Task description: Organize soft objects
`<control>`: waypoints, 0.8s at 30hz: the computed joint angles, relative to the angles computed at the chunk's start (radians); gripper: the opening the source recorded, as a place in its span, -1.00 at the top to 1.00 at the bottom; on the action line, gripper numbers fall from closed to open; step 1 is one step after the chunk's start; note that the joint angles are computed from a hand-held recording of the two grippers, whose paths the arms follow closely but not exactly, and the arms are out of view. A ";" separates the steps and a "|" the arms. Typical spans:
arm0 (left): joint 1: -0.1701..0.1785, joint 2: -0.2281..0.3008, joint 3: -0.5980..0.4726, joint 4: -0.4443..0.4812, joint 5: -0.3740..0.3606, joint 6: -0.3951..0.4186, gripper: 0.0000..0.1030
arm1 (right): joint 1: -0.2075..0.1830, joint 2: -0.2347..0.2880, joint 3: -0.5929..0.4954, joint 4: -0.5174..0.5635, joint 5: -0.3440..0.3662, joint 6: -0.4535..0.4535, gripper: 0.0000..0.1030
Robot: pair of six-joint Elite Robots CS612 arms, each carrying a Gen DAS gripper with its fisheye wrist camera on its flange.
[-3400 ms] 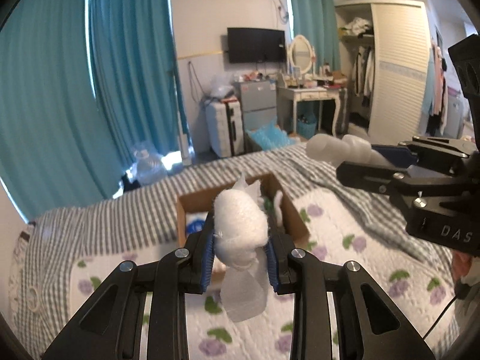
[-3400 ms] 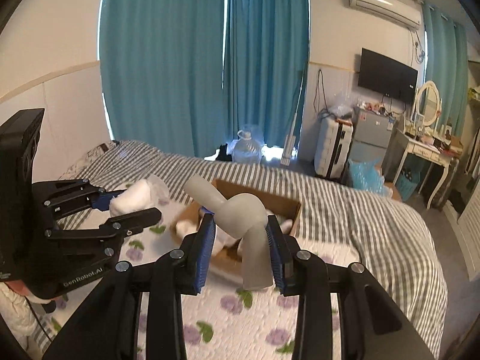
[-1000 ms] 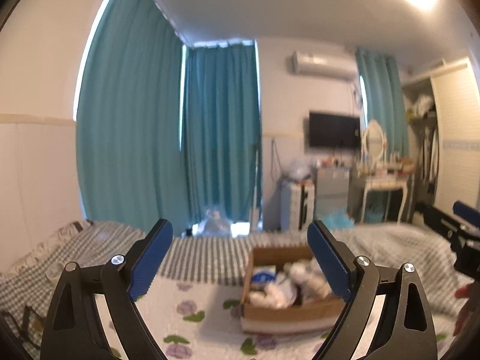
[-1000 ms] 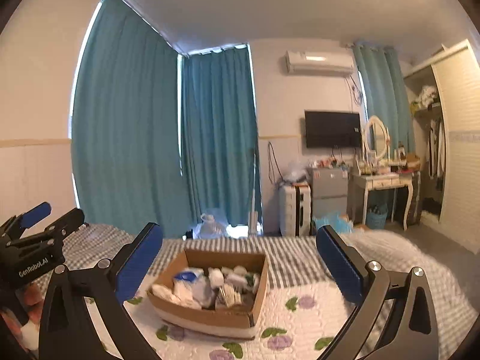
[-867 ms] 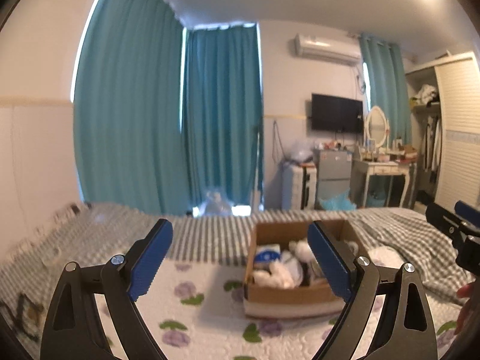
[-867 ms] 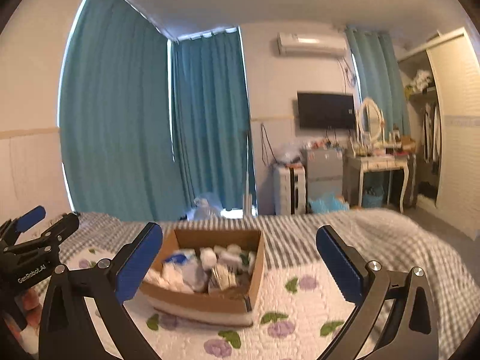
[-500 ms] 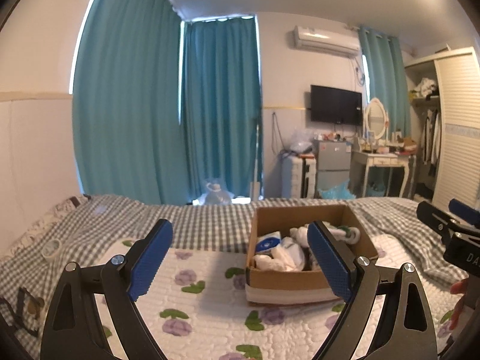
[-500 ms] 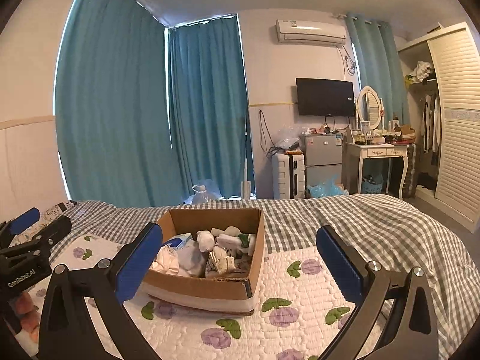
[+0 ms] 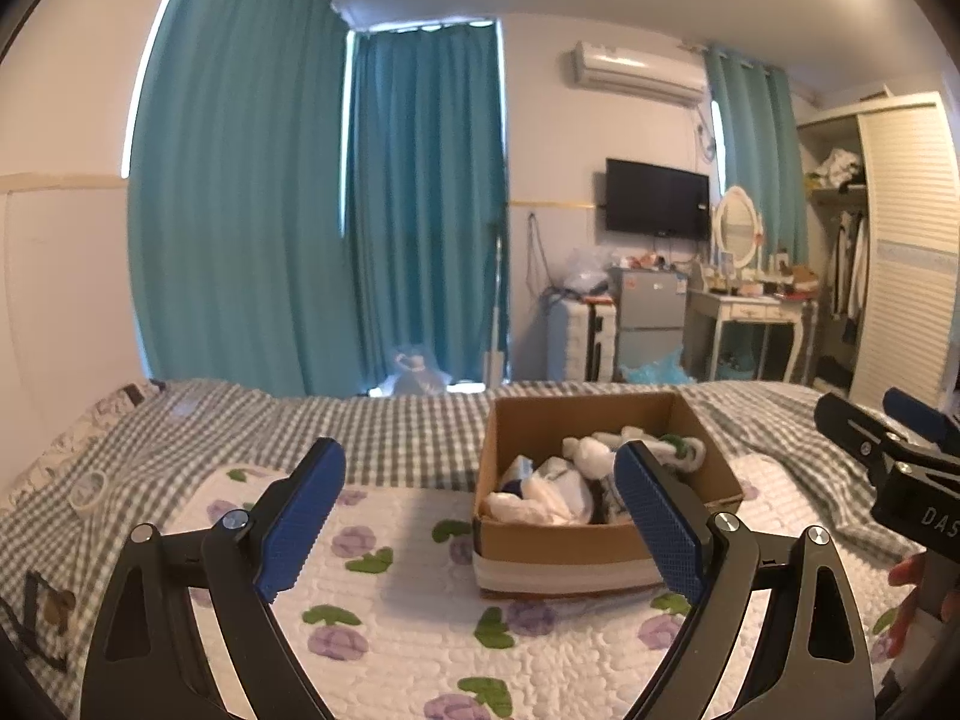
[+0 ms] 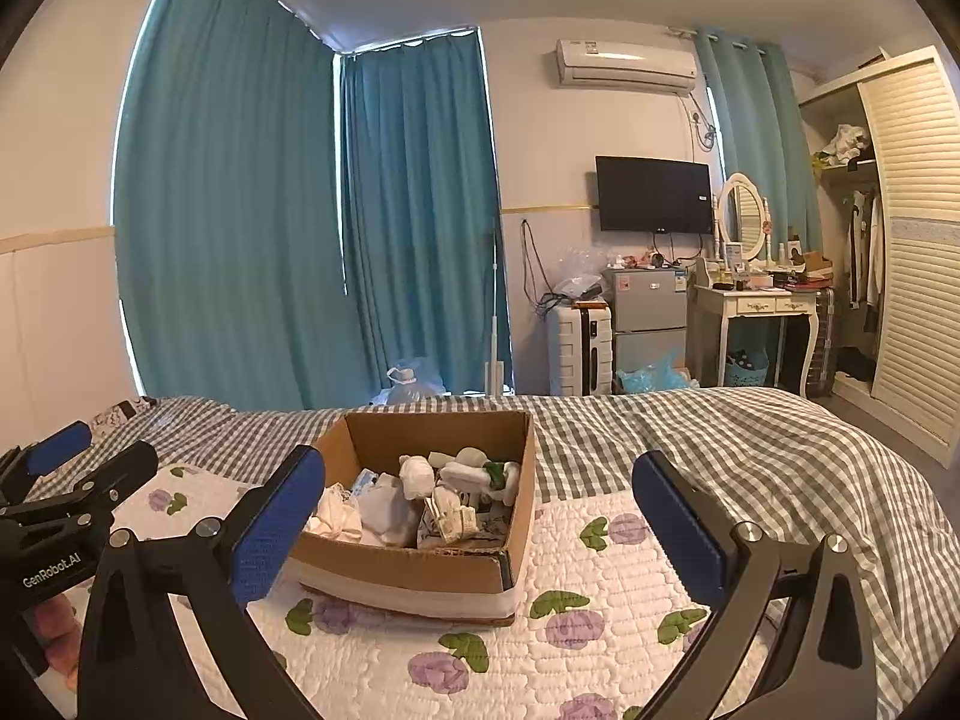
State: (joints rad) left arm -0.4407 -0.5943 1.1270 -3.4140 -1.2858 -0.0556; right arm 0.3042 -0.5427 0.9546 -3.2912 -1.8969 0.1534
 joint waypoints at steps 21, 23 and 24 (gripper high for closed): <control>0.001 -0.003 0.011 -0.005 -0.009 0.009 -0.80 | 0.008 0.007 -0.010 0.018 -0.022 -0.030 -1.00; 0.000 -0.002 0.010 -0.007 -0.009 0.011 -0.80 | 0.009 0.007 -0.010 0.016 -0.022 -0.030 -1.00; 0.000 -0.003 0.011 -0.007 -0.010 0.012 -0.80 | 0.009 0.009 -0.013 0.017 -0.025 -0.032 -1.00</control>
